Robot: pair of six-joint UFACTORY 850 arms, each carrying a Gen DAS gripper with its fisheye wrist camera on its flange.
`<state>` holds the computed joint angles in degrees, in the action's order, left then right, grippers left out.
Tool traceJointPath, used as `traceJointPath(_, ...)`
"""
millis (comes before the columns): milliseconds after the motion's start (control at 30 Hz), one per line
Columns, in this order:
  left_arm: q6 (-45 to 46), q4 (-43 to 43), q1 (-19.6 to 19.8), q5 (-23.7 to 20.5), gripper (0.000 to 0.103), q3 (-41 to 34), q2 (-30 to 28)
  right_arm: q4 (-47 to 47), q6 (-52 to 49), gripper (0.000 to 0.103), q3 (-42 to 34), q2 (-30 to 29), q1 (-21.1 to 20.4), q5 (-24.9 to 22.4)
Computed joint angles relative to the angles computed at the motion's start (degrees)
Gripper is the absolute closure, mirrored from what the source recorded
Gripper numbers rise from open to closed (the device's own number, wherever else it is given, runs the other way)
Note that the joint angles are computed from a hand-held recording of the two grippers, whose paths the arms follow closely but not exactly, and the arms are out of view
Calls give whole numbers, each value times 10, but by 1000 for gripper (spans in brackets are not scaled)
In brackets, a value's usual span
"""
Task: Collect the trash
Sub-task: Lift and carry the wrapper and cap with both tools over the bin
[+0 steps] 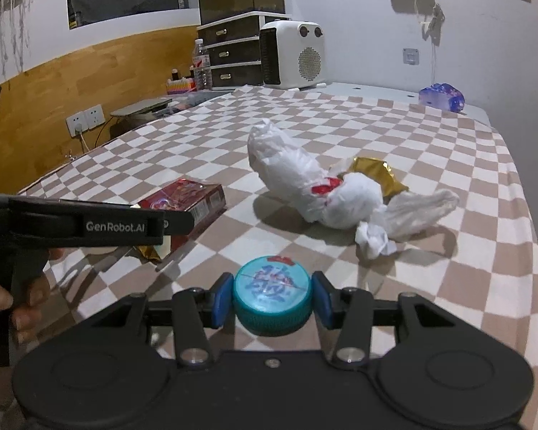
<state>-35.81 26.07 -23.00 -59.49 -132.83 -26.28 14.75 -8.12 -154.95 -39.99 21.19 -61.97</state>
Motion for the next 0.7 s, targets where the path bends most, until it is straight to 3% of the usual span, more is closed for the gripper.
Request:
traceJointPath(267, -61, 28, -37, 6, 53, 98, 75, -2, -30, 55, 146, 97, 3, 37)
traceJointPath(700, -138, 110, -127, -23, 53, 136, 129, 11, -30, 55, 322, 245, -28, 98)
